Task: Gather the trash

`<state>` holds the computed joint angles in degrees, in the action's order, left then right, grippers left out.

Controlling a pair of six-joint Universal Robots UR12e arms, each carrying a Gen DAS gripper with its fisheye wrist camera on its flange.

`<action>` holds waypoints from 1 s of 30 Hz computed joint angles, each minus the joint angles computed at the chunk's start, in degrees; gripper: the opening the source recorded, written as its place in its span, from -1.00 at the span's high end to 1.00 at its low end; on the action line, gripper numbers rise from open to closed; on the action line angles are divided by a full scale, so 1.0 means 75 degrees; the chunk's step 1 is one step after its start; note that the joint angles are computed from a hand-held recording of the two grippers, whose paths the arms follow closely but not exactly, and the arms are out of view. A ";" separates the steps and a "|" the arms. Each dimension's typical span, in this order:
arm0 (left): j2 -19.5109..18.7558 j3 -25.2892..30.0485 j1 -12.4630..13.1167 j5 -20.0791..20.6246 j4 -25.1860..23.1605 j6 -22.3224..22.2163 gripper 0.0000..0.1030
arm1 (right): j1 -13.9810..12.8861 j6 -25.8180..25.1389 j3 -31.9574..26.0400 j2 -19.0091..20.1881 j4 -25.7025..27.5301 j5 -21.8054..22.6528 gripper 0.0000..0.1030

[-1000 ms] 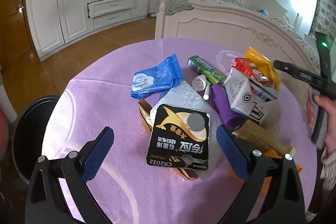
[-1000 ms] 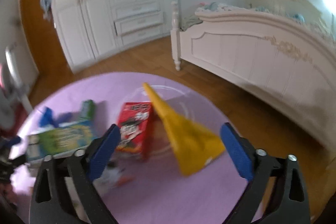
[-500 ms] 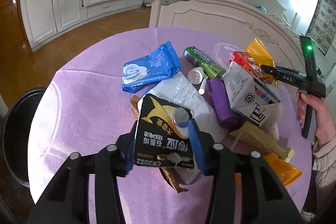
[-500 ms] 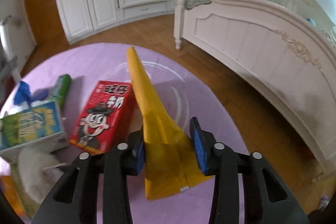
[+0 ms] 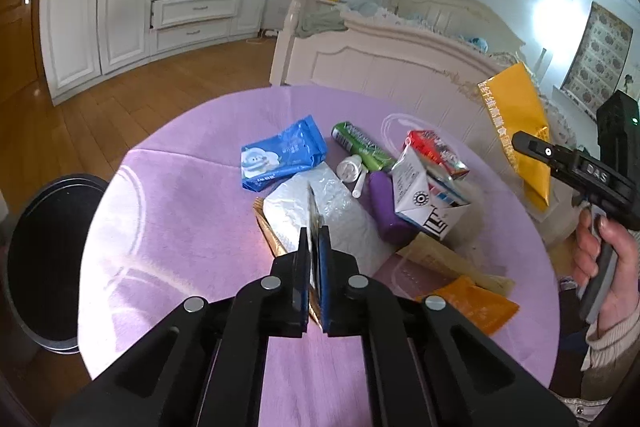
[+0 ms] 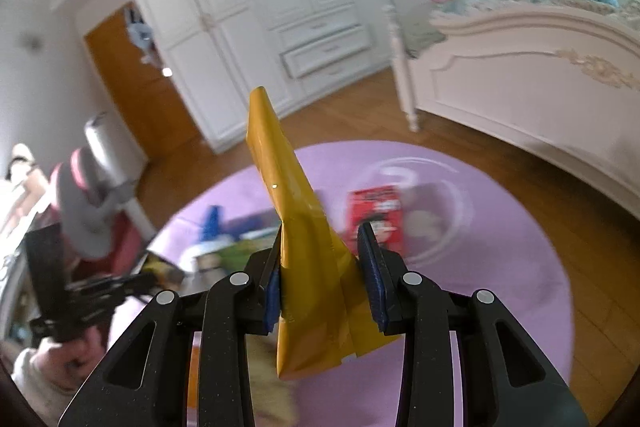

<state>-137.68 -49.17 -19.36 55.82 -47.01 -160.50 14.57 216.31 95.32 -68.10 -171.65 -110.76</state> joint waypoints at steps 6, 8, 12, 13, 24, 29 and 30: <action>0.0144 -0.0251 0.0169 -0.0231 0.0491 -0.0313 0.94 | 0.0281 -0.0418 -0.0649 0.0315 -0.0032 0.0542 0.33; 0.0122 -0.0192 0.0225 -0.0350 0.0305 -0.0317 0.94 | 0.0403 -0.0673 -0.1014 0.0497 0.0335 0.0467 0.33; 0.0037 -0.0018 0.0223 -0.0183 -0.0343 -0.0123 0.87 | 0.0439 -0.0659 -0.1297 0.0679 0.0563 0.0650 0.33; 0.0013 0.0009 0.0207 -0.0032 -0.0458 -0.0080 0.86 | 0.0459 -0.0638 -0.1337 0.0706 0.0591 0.0659 0.33; -0.0105 0.0050 -0.0038 0.0598 -0.0440 0.0218 -0.59 | 0.0465 -0.0286 -0.1160 0.0710 0.0564 0.0825 0.33; -0.0515 0.0807 -0.0056 0.0536 -0.1361 -0.0023 -0.01 | 0.0434 -0.0169 -0.1017 0.0684 0.0445 0.0872 0.33; -0.0557 0.0858 -0.0033 0.0462 -0.1310 -0.0080 0.03 | 0.0432 -0.0147 -0.0987 0.0680 0.0413 0.0870 0.33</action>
